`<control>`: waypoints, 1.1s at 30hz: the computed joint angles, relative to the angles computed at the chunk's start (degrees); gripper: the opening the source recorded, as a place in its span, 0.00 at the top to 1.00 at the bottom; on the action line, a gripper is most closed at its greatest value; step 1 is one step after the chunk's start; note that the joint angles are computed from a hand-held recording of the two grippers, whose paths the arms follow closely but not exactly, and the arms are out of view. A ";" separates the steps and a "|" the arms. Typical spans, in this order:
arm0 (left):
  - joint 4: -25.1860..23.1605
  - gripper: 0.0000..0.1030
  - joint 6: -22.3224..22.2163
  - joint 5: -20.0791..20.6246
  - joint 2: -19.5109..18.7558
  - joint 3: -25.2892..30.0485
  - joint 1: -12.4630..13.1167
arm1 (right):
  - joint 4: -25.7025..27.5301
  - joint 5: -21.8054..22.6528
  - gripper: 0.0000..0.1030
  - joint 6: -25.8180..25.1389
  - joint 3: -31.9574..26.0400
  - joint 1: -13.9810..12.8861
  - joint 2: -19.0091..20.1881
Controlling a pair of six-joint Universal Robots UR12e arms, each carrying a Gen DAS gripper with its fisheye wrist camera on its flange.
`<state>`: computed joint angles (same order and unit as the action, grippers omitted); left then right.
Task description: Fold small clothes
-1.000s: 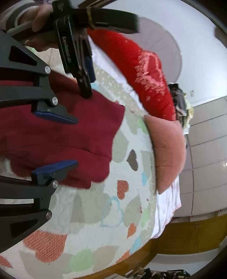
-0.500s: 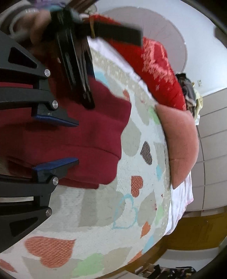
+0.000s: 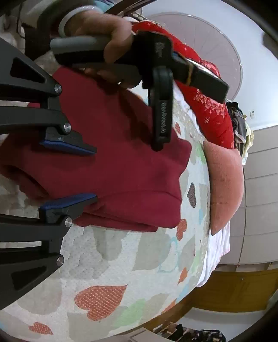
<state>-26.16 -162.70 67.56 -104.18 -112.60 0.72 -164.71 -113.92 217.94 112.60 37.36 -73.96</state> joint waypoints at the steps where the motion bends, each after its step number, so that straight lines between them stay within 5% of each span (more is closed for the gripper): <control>1: -0.03 0.24 -0.14 -0.08 0.23 -0.10 0.11 | -0.50 0.45 0.64 0.20 0.18 -0.06 -0.29; 17: 6.74 0.24 4.71 1.64 7.24 -7.72 3.29 | 2.17 -5.80 0.54 7.02 -0.06 1.74 -2.12; 33: 10.89 0.24 5.21 1.98 10.88 -12.18 4.50 | 5.79 -9.39 0.49 8.13 -2.50 3.37 -1.22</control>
